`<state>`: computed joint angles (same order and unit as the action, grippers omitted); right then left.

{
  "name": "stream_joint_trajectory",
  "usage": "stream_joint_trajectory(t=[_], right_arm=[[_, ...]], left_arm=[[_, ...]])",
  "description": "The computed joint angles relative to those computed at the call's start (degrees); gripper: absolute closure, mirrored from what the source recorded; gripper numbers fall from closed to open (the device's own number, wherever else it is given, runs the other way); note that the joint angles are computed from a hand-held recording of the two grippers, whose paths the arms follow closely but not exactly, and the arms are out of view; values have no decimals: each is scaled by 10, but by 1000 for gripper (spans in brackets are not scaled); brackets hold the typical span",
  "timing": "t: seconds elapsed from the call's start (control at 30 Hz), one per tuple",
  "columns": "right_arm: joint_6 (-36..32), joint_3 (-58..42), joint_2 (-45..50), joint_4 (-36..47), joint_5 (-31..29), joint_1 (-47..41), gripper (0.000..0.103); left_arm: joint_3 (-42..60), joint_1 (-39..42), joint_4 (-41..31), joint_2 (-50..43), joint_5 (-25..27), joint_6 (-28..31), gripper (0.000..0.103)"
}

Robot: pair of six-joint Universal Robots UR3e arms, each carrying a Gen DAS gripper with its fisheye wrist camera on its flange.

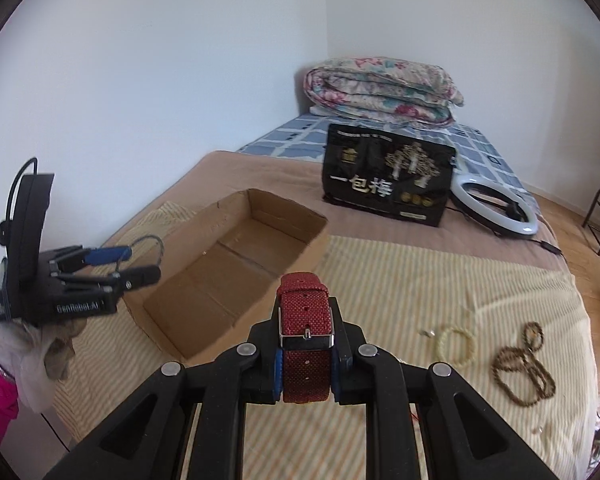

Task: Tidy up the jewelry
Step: 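Carry the blue bangle with the left gripper over the cardboard box, then open the left gripper dropping the bangle while the right gripper drops the watch in the box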

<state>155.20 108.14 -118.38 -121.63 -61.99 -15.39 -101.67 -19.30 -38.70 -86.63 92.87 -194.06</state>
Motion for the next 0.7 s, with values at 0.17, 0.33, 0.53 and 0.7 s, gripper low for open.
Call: stream_joint_trajectory(t=[0.17,0.33,0.53,0.7], right_arm=[[53,-25,89,-83,-49,83,88],[75,-51,163,-133,-81,142,88],[99,-92,243,-170,-113,187,88],[111,-127,297,-182,-124,198,88]], left_arm=[[-16,5,8,2,-1,8,29],[-32,15,18,4,-11,7,29],[-39,22,23,1,-18,10,29],[-40,26,27,-9,-25,9,29]])
